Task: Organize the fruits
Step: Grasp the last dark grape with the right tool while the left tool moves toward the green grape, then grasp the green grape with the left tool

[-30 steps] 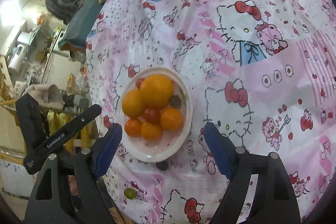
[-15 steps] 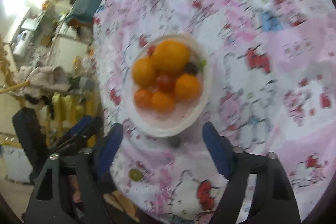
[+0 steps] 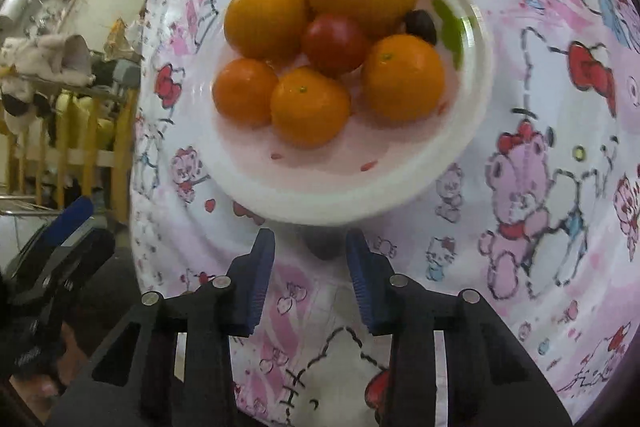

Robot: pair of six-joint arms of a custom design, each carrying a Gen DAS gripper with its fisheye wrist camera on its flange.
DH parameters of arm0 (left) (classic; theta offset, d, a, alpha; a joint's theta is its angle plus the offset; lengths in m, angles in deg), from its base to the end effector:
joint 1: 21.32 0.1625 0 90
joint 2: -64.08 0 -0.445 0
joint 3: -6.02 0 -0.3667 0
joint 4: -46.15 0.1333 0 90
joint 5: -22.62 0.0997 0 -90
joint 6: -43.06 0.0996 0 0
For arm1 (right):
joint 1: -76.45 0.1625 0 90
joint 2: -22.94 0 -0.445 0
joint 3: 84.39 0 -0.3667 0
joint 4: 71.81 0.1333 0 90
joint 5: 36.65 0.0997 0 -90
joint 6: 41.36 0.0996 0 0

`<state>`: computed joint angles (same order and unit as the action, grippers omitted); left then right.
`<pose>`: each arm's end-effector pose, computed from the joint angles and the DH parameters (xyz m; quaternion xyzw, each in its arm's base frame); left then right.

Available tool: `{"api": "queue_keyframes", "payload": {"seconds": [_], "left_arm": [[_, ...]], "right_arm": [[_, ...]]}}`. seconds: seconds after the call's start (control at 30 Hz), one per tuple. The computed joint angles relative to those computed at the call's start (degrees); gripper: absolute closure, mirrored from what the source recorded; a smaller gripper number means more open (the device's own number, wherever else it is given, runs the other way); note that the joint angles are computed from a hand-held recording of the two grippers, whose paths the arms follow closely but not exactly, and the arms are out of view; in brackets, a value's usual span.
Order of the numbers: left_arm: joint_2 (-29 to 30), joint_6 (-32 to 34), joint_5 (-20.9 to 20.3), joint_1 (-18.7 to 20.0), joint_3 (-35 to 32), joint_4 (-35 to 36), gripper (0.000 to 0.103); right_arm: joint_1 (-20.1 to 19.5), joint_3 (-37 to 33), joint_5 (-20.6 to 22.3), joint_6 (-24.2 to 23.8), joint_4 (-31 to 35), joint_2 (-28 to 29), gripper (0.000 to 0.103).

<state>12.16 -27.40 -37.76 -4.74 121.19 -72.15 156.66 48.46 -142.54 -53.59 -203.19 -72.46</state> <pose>-0.3999 -0.3095 0.0572 0.1006 0.9199 -0.1418 0.3516 0.0441 -0.3681 0.2938 0.0163 -0.9897 0.0070 0.1421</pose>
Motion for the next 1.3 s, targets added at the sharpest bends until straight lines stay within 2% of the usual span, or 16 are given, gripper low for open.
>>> {"api": "queue_keyframes", "payload": {"seconds": [0.07,0.17,0.2,0.4,0.57,0.7,0.87,0.93,0.97,1.1,1.3], "left_arm": [[-0.81,-0.24,-1.71,-0.3,1.35,-1.08,0.023],[-1.78,-1.38,-3.1,-1.64,2.96,-0.76,0.023],[-1.94,-1.7,-3.46,-2.02,3.32,-0.51,0.023],[-2.36,-3.43,-7.98,-3.37,6.25,-2.66,0.023],[-0.02,-0.8,-11.14,-4.69,7.3,-6.48,0.024],[2.53,2.01,-13.31,-4.5,7.41,-10.3,0.046],[4.98,3.42,-11.88,-4.47,5.81,-8.66,0.047],[5.38,3.37,-12.26,-3.96,5.71,-9.05,0.057],[5.61,3.31,-12.24,-3.74,5.52,-8.6,0.058],[6.22,2.52,-11.09,-3.78,4.4,-4.99,0.078],[4.06,2.43,-10.97,-3.62,4.24,-5.22,0.079]], "right_arm": [[1.31,0.4,-2.65,-0.62,-1.77,1.52,0.066],[3.25,1.49,-7.01,-2.19,-4.81,2.87,0.078],[3.35,1.74,-7.27,-2.44,-5.44,2.86,0.081],[1.76,1.45,-4.99,-3.44,-4.18,1.03,0.082],[-1.06,1.25,-1.31,-4.45,-0.63,-3.23,0.082],[-2.94,0.56,2.32,-5.39,2.26,-7.2,0.082],[-3.9,-0.56,5.7,-5.69,4.45,-10.34,0.082],[-3.66,-0.98,6.65,-5.32,4.25,-11.04,0.082],[-3.73,-1.24,7.15,-5.2,4.44,-11.23,0.082],[-4.02,-1.89,8.83,-4.99,4.45,-11.84,0.082],[-6.15,-2.9,11.48,-4.39,4.56,-12.19,0.082]]}}
